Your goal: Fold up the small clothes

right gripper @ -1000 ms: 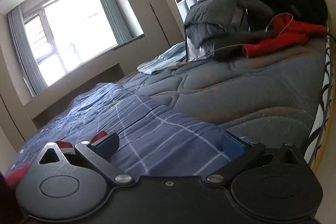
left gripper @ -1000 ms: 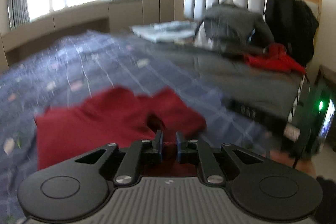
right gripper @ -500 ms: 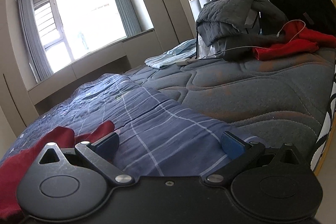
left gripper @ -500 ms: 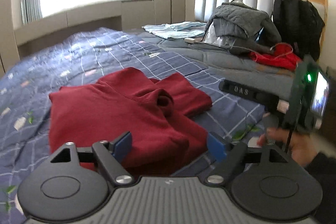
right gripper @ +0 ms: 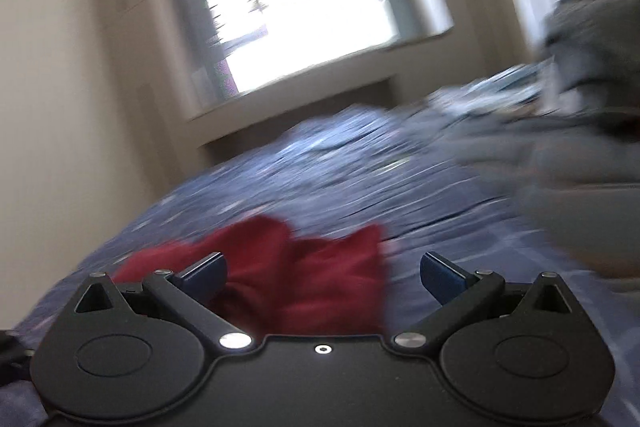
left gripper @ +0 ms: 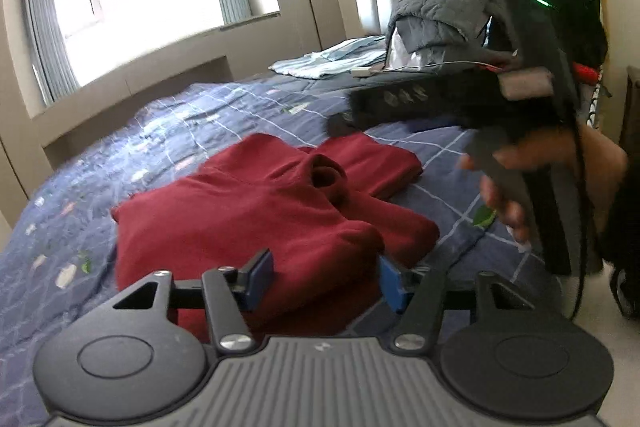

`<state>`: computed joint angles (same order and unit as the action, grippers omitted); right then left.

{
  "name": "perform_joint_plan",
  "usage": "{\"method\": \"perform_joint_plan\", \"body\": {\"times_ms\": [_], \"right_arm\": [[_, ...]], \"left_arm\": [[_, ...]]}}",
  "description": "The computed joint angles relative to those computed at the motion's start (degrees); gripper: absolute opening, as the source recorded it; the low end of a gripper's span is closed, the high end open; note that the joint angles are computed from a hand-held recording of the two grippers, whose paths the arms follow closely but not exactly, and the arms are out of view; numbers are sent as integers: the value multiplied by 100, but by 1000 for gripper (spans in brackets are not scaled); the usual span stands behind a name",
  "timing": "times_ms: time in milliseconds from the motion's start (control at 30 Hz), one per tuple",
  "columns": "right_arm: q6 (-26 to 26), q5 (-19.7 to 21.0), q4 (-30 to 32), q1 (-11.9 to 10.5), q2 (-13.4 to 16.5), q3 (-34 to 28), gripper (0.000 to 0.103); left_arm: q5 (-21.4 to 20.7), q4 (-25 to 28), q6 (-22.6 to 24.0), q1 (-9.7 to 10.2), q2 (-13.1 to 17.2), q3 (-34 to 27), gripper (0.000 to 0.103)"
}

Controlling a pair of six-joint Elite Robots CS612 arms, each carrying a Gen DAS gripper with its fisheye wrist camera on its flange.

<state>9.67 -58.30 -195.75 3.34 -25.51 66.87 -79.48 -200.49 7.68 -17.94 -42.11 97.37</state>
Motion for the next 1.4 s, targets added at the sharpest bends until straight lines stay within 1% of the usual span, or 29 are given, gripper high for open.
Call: {"method": "perform_joint_plan", "body": {"times_ms": [33, 67, 100, 133, 167, 200, 233, 267, 300, 333, 367, 433, 467, 500, 533, 567, 600, 700, 800, 900, 967, 1033, 1100, 1167, 1267, 1333, 1400], "right_arm": [[-48, 194, 282, -9, 28, -146, 102], [-95, 345, 523, -11, 68, -300, 102], [-159, 482, 751, -9, 120, -475, 99], [-259, 594, 1019, 0, 174, -661, 93], [-344, 644, 1255, 13, 218, -815, 90], [-464, 693, 1561, 35, 278, -1014, 84], [-576, 722, 1778, 46, 328, -1149, 77], [-701, 712, 2028, 68, 385, -1316, 74], [-806, 680, 2253, 92, 448, -1481, 68], [-885, 656, 2444, 116, 510, -1618, 62], [-914, 622, 2666, 134, 564, -1758, 60], [-798, 619, 2941, 143, 629, -1914, 46], [-704, 695, 2997, 136, 671, -1984, 42], [-615, 749, 3038, 133, 698, -2035, 36], [-563, 748, 3006, 138, 714, -2057, 27], [-576, 729, 2983, 148, 716, -2064, 21], [-654, 679, 2948, 162, 708, -2062, 12], [-812, 555, 2599, 183, 638, -1957, 7], [-1027, 402, 2139, 185, 523, -1822, 6], [-1137, 353, 1891, 134, 396, -1699, 6], [-1235, 222, 1889, 107, 327, -1633, 6], [-1349, 8, 1903, 86, 279, -1546, 6], [-1390, -153, 2044, 72, 259, -1488, 6], [-1443, -317, 2153, 69, 267, -1436, 6], [-1556, -578, 2218, 101, 303, -1393, 6], [-1543, -636, 2210, 114, 333, -1384, 6], [-1551, -686, 2130, 125, 338, -1353, 7]], "left_arm": [[-45, 24, -58, 14, 16, -20, 55], [-88, 46, -108, 30, 25, -34, 47], [-131, 52, -153, 46, 35, -50, 41], [-163, 29, -204, 59, 44, -58, 39], [-197, 8, -257, 71, 51, -65, 34], [-245, -22, -316, 81, 55, -69, 27], [-293, -66, -359, 94, 59, -68, 24], [-296, -105, -389, 98, 60, -61, 18], [-288, -154, -435, 102, 62, -54, 14], [-293, -207, -502, 111, 63, -45, 13], [-313, -272, -605, 123, 64, -29, 11], [-423, -345, -856, 166, 63, -23, 10], [-473, -338, -940, 188, 54, -27, 10], [-512, -329, -999, 205, 48, -32, 9], [-533, -327, -1029, 215, 51, -43, 9], [-547, -341, -1054, 222, 64, -58, 8], [-558, -354, -1067, 224, 66, -60, 8], [-547, -452, -976, 215, 57, -51, 7], [-592, -549, -905, 194, 42, -83, 7], [-682, -577, -889, 158, 24, -123, 7], [-821, -469, -916, 150, 36, -178, 7], [-935, -300, -957, 140, 69, -247, 7], [-981, -109, -937, 121, 120, -319, 7], [-1022, 119, -975, 124, 159, -380, 7], [-1065, 286, -1015, 132, 198, -419, 7], [-1118, 331, -1037, 150, 187, -419, 8], [-1248, 368, -1130, 184, 153, -406, 14]]}}
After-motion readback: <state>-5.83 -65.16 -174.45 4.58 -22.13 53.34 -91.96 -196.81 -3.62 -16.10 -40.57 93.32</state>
